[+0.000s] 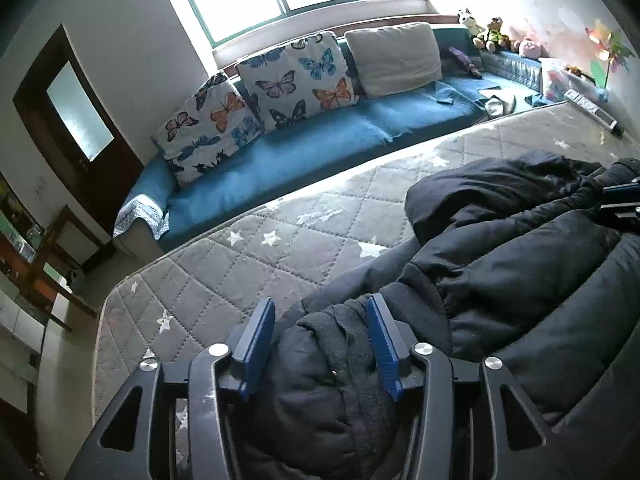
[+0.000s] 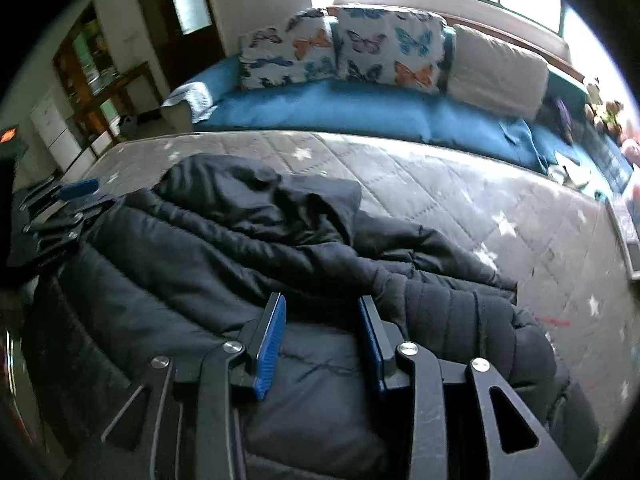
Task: Fold large clothes
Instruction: 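Release the jacket and spread it out with both tools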
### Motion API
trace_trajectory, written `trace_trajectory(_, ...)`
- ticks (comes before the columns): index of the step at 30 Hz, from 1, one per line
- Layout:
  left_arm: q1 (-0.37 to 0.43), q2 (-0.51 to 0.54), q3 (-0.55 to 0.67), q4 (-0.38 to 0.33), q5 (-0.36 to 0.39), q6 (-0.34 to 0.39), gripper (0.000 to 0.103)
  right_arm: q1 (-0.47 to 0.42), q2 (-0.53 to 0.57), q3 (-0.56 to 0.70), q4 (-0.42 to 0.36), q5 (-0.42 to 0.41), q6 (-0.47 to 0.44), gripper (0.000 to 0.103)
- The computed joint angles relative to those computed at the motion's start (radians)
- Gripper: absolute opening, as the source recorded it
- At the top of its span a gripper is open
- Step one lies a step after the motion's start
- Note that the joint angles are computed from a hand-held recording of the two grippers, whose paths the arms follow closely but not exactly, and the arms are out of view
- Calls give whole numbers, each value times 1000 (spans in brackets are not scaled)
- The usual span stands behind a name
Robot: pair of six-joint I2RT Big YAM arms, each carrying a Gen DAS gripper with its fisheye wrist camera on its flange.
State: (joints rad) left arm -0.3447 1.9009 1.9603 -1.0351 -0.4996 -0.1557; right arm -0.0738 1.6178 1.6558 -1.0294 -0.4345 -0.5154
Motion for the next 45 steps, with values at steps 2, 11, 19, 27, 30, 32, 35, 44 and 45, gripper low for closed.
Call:
trace_trajectory(2,13,17,13,-7,17,-17,58,4,-1,-8,7,16,-3,39)
trace_trajectory(11,52,-30,-68,24,106,-85,69,39,11,85,-11,-17,38,42)
trace_trajectory(19,68,-11,-41,-12,123,-123,77,110,115,151,-65,118,19,41)
trace_trajectory(27,68,-117,-115,27,128,-179,78,42,5,97,-60,76,-10,42)
trace_trajectory(30,49,-194,-159,45,136,-198,78,-9,-31,74,-72,62,-42,42)
trace_trajectory(32,32,-242,-192,60,134,-191,78,-41,-40,66,-83,54,-42,42)
trace_trajectory(35,6,-318,-254,77,148,-206,78,-77,-49,48,-87,53,-48,42)
trace_trajectory(44,-29,-420,-404,71,196,-282,70,-77,19,54,-60,61,49,45)
trace_trajectory(45,-25,-418,-414,69,205,-294,70,-80,30,63,-66,55,60,45)
